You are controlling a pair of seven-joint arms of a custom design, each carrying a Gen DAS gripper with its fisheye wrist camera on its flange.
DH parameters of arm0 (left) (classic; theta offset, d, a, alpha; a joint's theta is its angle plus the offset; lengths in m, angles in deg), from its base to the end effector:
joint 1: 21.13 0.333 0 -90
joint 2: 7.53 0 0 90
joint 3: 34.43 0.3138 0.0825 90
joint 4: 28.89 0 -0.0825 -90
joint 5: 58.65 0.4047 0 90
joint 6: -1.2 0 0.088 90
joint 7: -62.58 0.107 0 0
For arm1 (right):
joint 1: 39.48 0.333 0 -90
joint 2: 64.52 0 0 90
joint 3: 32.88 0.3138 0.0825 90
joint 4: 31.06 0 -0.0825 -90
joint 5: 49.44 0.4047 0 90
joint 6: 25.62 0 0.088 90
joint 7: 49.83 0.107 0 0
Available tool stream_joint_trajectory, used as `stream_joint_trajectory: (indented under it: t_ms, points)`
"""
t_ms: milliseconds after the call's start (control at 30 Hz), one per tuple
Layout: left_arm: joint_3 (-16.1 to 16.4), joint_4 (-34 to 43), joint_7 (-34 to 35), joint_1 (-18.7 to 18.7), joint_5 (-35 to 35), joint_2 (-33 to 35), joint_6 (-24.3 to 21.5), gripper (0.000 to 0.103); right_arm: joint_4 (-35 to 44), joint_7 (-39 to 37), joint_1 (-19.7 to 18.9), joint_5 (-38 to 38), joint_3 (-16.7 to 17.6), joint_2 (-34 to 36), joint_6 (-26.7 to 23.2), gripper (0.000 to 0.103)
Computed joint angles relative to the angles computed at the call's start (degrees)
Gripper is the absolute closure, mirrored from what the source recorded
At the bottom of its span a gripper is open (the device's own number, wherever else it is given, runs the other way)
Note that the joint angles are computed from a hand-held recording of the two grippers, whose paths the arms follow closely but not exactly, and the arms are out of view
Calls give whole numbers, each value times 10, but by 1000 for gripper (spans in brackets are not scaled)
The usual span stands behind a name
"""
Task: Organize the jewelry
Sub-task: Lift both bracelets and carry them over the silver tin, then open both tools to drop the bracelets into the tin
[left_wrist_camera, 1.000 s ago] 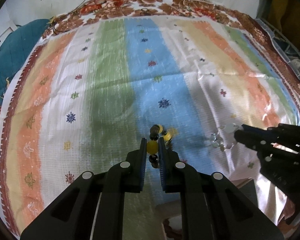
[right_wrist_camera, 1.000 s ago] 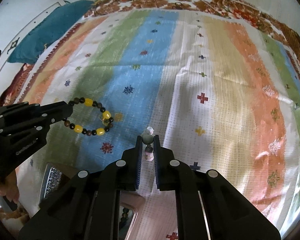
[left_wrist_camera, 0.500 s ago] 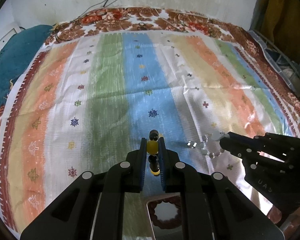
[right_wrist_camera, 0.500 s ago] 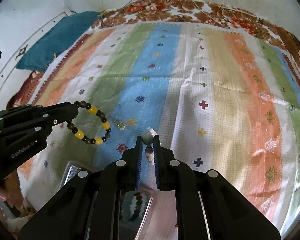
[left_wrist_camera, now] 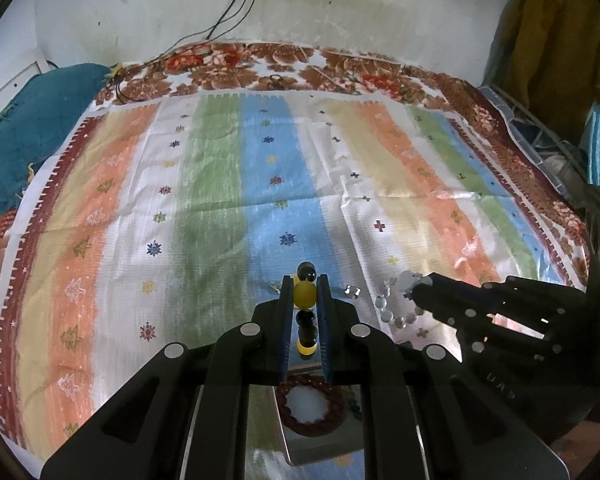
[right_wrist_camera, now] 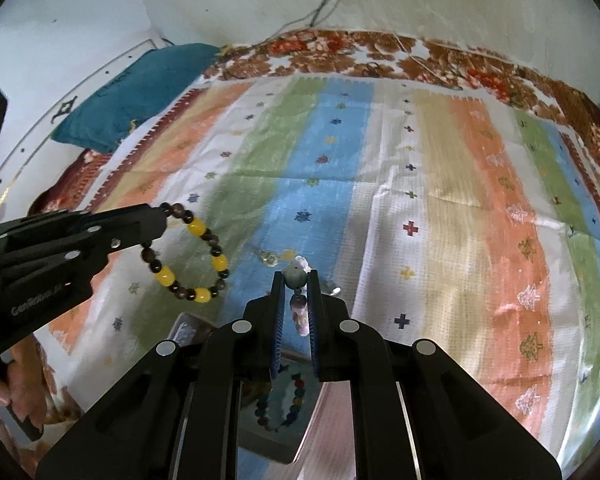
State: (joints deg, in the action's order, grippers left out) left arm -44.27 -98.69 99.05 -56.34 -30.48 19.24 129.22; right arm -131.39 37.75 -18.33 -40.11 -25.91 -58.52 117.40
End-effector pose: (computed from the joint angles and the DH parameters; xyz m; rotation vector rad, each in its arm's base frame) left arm 0.5667 -0.5020 0.5725 -1.8899 1.9021 -0.7974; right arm 0.5848 0.3075 0.5690 -2.1108 1.3535 -0.2790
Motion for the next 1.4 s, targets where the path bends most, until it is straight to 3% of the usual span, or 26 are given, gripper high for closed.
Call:
stream_joint_trajectory:
  t_ms: [533, 833, 1333, 1400]
  points:
    - [-12, -59, -23, -12, 33, -45, 29, 92, -63, -42, 3, 44, 0, -57, 42, 91]
    - [-18, -73, -41, -27, 74, -60, 20, 92, -90, -80, 6, 97, -3, -84, 43, 91]
    - [-33, -112, -63, -19, 63, -83, 39, 92, -115, -97, 12, 130, -9, -104, 17, 91]
    - [-32, -113, -70, -18, 62, -84, 33, 88, -113, -89, 11, 121, -9, -102, 14, 89]
